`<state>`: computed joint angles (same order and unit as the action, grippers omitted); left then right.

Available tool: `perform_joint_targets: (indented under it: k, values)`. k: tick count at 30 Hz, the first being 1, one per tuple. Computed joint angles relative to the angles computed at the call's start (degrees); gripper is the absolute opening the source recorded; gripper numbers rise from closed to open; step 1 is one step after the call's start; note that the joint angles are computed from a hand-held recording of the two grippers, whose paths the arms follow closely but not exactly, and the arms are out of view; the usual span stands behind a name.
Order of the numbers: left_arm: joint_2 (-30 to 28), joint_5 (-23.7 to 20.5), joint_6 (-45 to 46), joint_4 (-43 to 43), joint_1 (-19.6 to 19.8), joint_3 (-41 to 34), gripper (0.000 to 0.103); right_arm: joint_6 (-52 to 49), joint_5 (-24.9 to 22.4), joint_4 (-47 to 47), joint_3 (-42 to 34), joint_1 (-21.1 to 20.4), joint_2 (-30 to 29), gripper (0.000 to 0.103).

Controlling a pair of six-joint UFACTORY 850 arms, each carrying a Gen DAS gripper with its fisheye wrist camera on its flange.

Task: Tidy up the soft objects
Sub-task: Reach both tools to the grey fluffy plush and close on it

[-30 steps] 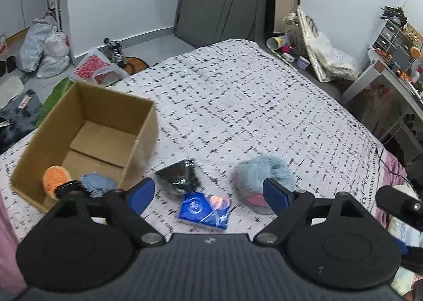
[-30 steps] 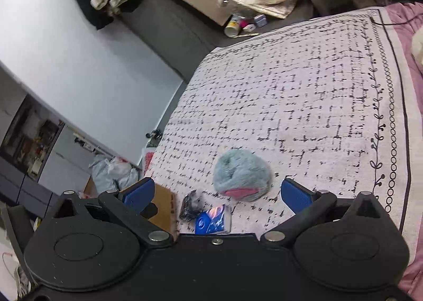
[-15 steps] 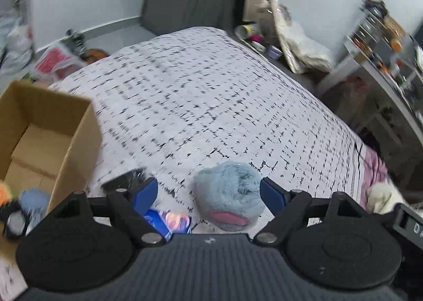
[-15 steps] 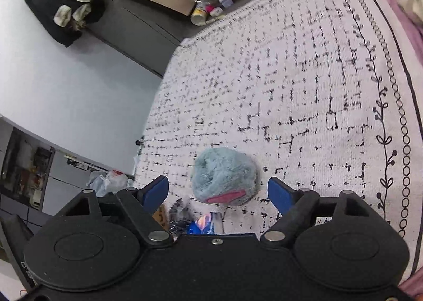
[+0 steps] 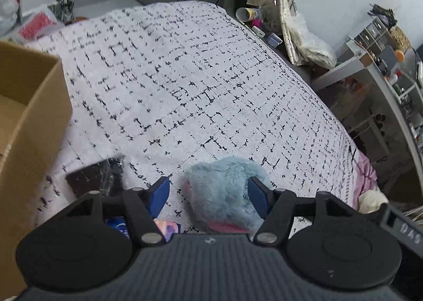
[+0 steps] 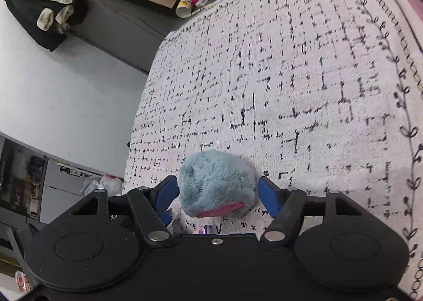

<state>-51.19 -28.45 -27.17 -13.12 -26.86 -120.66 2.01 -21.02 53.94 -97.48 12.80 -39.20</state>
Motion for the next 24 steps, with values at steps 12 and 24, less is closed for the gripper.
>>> perform_joint_targets:
  k: [12,24]
  values:
    - [-1.8,1.6,8.1,-13.2,1.7,0.3,0.051,11.6,-1.8,-10.2,-5.7,1.3,-4.7,0.059]
    - [-1.7,2.8,15.4,-23.5,2.5,1.4,0.023,11.0,-1.0,-9.7,-5.9,1.9,-5.5,0.036]
